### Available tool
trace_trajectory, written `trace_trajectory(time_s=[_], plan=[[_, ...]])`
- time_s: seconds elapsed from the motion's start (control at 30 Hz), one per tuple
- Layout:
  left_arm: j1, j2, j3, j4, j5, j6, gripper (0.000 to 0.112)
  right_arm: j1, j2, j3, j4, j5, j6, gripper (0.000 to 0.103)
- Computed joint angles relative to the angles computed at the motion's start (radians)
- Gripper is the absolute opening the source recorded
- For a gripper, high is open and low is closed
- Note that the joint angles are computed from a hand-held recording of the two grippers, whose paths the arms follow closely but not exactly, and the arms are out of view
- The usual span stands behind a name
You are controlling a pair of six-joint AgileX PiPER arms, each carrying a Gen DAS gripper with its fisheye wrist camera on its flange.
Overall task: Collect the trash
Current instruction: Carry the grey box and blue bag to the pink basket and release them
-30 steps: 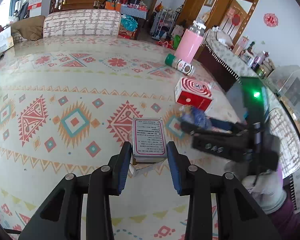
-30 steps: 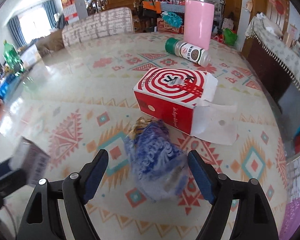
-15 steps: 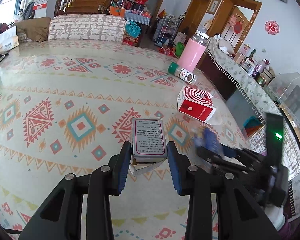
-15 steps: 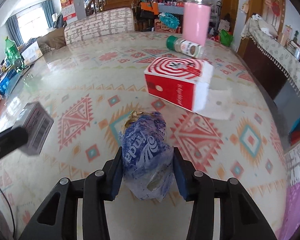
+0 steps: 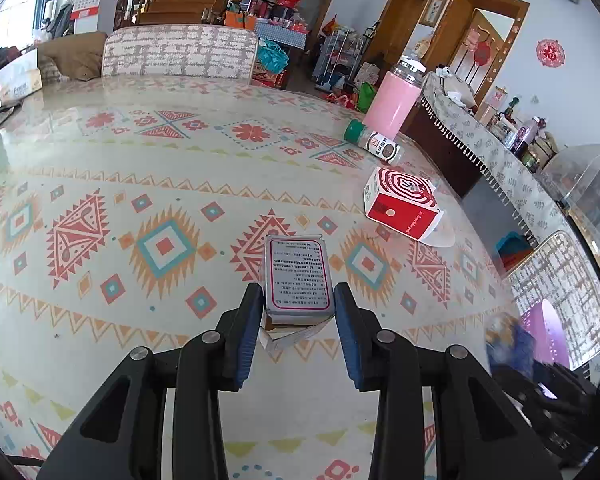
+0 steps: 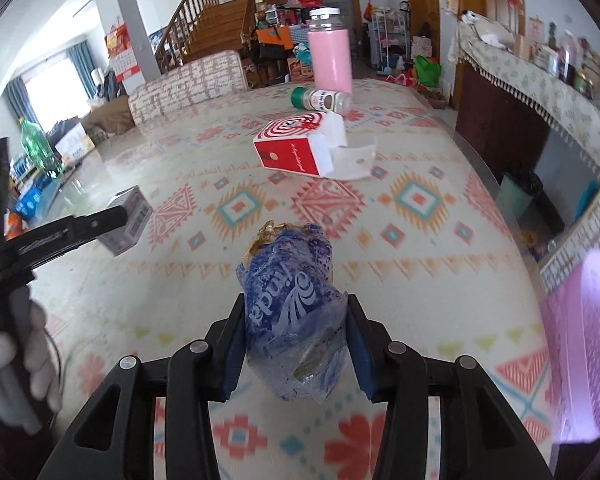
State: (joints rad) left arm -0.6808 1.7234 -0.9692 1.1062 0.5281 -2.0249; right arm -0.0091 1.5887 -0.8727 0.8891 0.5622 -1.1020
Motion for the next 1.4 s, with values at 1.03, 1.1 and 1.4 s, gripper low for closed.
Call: trace_trajectory(time_s=[1.03,1.1,1.4], plan=[[-0.229,0.169,-0.382,-0.137,0.168,0.323,0.035,-0.657,0.004,0.026,0.177,0.37,-0.35,0.049],[-0.238,0.212,-0.466,-0.185,0.167,0.403,0.035,-0.698,0.033,0.002,0.175,0.388,-0.354,0.049],[-0.266,0.509,-0.996,-0.485,0.234,0.844,0.035,-0.87,0.119,-0.123,0.157,0.44,-0.353,0.049]])
